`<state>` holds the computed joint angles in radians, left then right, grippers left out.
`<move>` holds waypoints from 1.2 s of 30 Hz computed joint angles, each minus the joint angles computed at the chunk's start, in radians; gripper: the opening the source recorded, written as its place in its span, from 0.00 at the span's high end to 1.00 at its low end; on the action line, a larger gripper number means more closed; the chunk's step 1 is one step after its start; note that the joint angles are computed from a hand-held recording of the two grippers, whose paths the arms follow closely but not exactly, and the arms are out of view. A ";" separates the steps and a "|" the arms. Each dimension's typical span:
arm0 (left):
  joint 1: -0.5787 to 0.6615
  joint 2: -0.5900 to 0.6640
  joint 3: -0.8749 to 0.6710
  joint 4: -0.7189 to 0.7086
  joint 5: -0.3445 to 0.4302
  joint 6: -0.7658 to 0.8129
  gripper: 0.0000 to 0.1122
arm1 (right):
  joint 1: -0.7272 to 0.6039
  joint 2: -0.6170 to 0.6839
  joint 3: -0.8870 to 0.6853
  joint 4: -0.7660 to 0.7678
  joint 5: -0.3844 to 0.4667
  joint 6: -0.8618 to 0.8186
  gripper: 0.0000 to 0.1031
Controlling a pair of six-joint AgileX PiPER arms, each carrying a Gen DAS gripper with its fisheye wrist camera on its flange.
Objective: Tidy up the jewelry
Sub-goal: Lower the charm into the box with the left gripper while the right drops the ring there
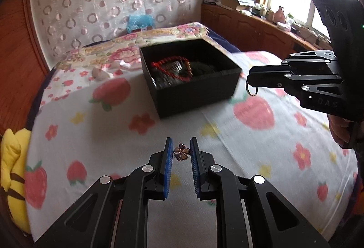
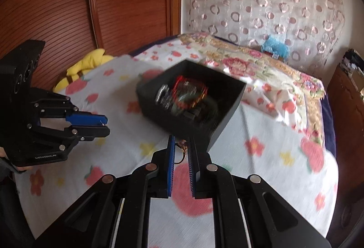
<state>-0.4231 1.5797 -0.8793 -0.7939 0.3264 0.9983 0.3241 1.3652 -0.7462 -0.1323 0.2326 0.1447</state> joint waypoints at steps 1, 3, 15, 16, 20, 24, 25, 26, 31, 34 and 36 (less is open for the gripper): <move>0.005 0.008 -0.018 -0.001 0.006 -0.004 0.87 | -0.008 0.013 -0.018 -0.011 0.000 0.003 0.88; 0.009 0.018 -0.052 0.008 0.017 -0.018 0.87 | -0.038 0.049 -0.063 0.036 -0.005 -0.059 0.88; -0.002 0.126 -0.276 0.142 0.039 -0.163 0.87 | -0.130 0.195 -0.205 0.418 -0.021 -0.436 0.87; -0.005 0.137 -0.293 0.158 0.037 -0.180 0.87 | -0.134 0.195 -0.204 0.463 -0.024 -0.484 0.84; -0.012 0.182 -0.350 0.183 0.042 -0.206 0.87 | -0.146 0.190 -0.194 0.540 -0.030 -0.561 0.70; -0.013 0.239 -0.415 0.221 0.054 -0.249 0.87 | -0.156 0.161 -0.163 0.568 -0.038 -0.581 0.70; -0.016 0.252 -0.428 0.228 0.053 -0.257 0.87 | -0.160 0.154 -0.153 0.579 -0.041 -0.591 0.70; -0.019 0.260 -0.437 0.239 0.054 -0.269 0.87 | -0.166 0.146 -0.141 0.594 -0.043 -0.605 0.70; -0.032 0.324 -0.526 0.294 0.087 -0.341 0.87 | -0.189 0.115 -0.103 0.581 -0.047 -0.587 0.70; -0.044 0.363 -0.590 0.348 0.102 -0.403 0.87 | -0.202 0.098 -0.078 0.625 -0.053 -0.625 0.70; -0.050 0.383 -0.625 0.383 0.109 -0.441 0.87 | -0.205 0.091 -0.066 0.629 -0.058 -0.627 0.70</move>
